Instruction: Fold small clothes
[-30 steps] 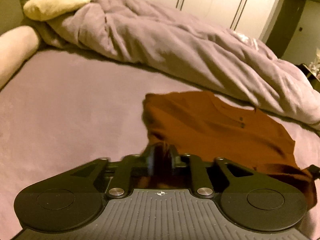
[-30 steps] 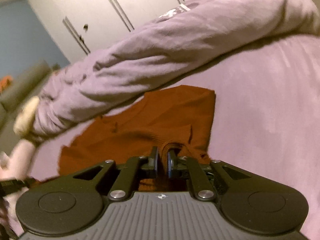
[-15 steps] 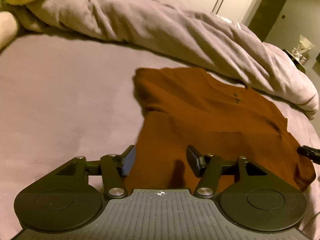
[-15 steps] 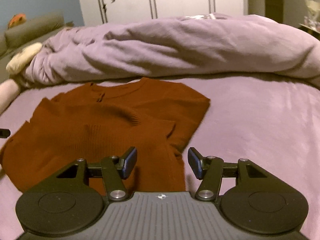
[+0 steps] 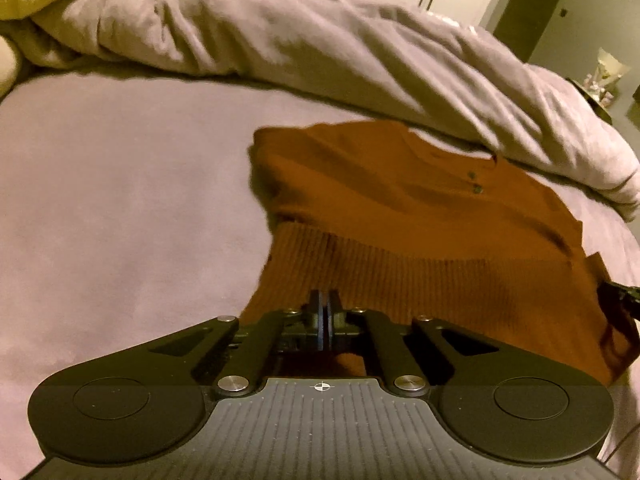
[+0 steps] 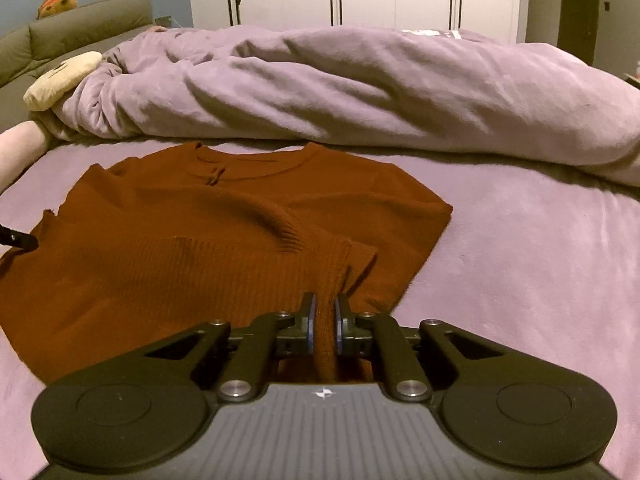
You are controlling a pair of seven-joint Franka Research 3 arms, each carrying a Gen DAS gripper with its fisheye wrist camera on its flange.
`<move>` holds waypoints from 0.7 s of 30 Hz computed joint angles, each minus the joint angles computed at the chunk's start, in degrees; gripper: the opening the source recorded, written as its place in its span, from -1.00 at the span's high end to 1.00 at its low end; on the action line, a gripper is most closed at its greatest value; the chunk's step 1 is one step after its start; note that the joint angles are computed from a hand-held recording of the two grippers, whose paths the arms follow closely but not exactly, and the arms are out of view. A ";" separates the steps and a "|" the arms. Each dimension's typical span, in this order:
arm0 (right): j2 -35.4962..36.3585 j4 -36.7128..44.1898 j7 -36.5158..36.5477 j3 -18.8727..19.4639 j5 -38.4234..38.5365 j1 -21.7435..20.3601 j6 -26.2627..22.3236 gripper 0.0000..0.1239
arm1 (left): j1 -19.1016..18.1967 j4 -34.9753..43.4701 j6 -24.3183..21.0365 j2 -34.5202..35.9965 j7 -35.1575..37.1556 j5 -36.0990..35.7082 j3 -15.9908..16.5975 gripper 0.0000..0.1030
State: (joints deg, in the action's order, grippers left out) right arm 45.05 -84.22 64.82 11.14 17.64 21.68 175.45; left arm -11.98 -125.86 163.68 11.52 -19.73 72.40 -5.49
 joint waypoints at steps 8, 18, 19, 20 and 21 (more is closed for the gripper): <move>2.09 4.69 2.96 -3.05 -1.31 2.36 -4.78 0.71 | 0.69 0.84 3.63 1.65 0.85 0.28 0.89 -0.04; -0.07 0.86 5.64 -5.67 -3.70 4.80 0.08 0.88 | -1.61 0.44 1.91 1.10 2.20 -1.19 2.22 0.98; -0.95 -0.77 5.38 -5.41 -3.80 4.76 2.03 0.89 | -1.96 0.26 0.54 0.35 0.73 0.22 2.07 0.98; -1.64 -2.00 5.19 -5.09 -3.80 4.63 3.51 0.89 | -2.05 0.08 -0.50 -0.37 -0.63 1.81 1.82 0.98; -2.35 -3.28 4.60 -4.13 -3.77 4.03 5.12 0.89 | -2.13 -0.23 -1.65 -1.32 -2.75 4.00 1.55 0.98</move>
State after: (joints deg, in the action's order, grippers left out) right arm 42.70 -87.50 69.42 7.01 13.87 25.70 180.56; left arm -14.12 -126.09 162.02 10.20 -22.48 76.41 -3.94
